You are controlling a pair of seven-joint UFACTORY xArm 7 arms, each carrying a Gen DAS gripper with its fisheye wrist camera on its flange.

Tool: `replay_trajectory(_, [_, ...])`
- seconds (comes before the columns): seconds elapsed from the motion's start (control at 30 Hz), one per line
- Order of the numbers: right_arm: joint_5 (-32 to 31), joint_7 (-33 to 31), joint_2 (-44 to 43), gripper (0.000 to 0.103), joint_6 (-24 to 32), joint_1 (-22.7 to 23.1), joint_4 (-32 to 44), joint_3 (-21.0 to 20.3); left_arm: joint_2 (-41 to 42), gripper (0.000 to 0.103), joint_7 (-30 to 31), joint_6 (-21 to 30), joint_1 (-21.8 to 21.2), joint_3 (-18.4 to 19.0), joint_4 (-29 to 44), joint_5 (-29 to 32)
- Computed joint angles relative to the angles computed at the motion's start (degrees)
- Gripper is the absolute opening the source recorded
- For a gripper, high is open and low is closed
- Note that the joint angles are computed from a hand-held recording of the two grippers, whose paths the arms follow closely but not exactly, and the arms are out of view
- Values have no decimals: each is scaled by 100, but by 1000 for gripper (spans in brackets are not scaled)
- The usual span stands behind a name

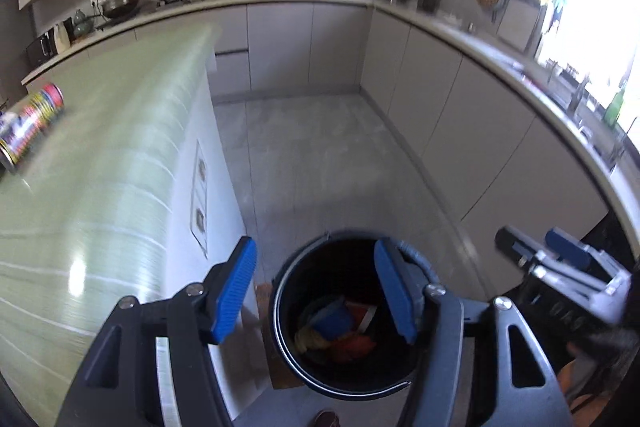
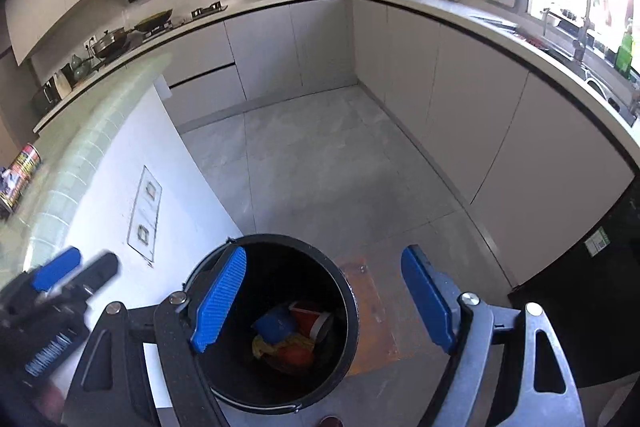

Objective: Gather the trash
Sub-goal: 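Move both open tools back toward the table, then grasp the blue-patterned white cup with the left tool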

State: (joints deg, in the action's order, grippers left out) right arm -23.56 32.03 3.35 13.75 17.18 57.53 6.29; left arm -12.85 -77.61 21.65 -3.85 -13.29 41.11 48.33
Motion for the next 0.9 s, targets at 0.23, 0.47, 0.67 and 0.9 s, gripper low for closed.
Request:
replay_trajectory(0.23, [-742, 908, -655, 82, 303, 82, -59, 332, -1347, 63, 762, 211, 23, 77, -634, -638])
replay_trajectory(0.47, [-1363, 1859, -961, 82, 966, 330, 359, 1077, -2679, 63, 1816, 496, 376, 385, -1329, -1293])
replay_trajectory(0.67, [-2440, 3106, -549, 82, 1724, 1027, 1164, 1588, -4193, 67, 2904, 852, 848, 1038, -2073, -1577])
replay_trajectory(0.9, [-3598, 4194, 603, 82, 2721, 2342, 2547, 1794, -5627, 67, 4572, 1059, 1632, 2191, -2727, -1611])
